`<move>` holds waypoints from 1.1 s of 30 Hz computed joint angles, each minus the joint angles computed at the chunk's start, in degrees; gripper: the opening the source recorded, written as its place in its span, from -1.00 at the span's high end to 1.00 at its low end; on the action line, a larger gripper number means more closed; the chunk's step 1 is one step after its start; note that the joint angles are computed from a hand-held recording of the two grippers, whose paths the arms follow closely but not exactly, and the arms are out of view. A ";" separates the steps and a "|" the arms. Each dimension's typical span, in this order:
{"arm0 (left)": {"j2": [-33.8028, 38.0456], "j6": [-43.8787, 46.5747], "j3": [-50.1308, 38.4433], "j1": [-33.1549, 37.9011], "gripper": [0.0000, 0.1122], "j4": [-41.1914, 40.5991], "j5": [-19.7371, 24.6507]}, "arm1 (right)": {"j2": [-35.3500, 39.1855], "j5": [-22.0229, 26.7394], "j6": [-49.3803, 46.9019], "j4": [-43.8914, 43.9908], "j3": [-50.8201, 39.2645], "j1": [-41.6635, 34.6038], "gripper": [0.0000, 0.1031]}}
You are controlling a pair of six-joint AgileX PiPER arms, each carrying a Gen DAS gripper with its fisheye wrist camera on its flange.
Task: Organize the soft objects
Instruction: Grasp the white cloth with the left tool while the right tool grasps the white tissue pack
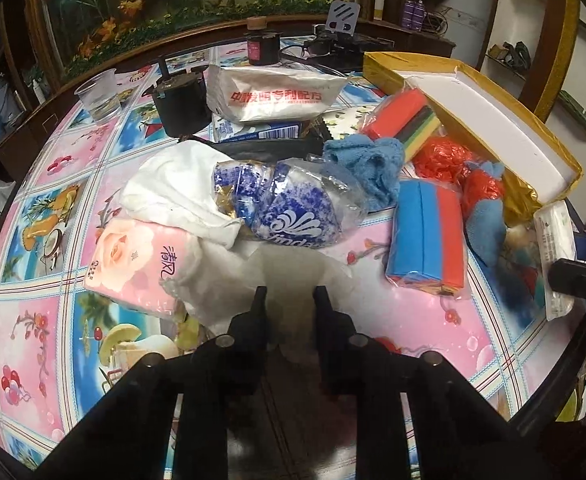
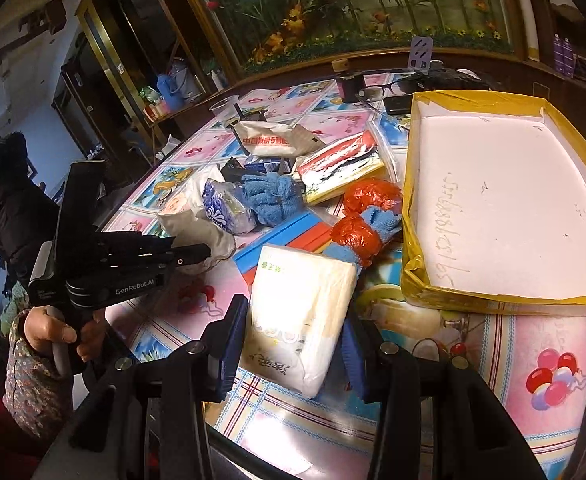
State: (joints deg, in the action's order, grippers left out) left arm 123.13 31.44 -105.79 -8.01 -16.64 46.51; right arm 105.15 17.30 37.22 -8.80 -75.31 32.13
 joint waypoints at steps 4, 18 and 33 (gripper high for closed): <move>-1.68 4.50 1.47 1.58 0.68 -5.98 1.02 | -0.67 -0.92 0.20 0.14 0.95 -0.04 0.08; -6.20 14.19 5.70 5.12 0.68 -23.47 -1.14 | -1.25 -2.12 3.53 -2.79 1.58 1.17 0.08; -10.89 0.66 13.61 -4.00 0.68 -7.05 -19.37 | -2.12 -1.98 11.27 -10.18 2.34 1.48 0.08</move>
State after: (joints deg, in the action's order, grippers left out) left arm 112.23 32.10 -92.18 -12.01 -23.69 27.14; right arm 103.03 15.32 48.48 -18.98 -72.97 33.60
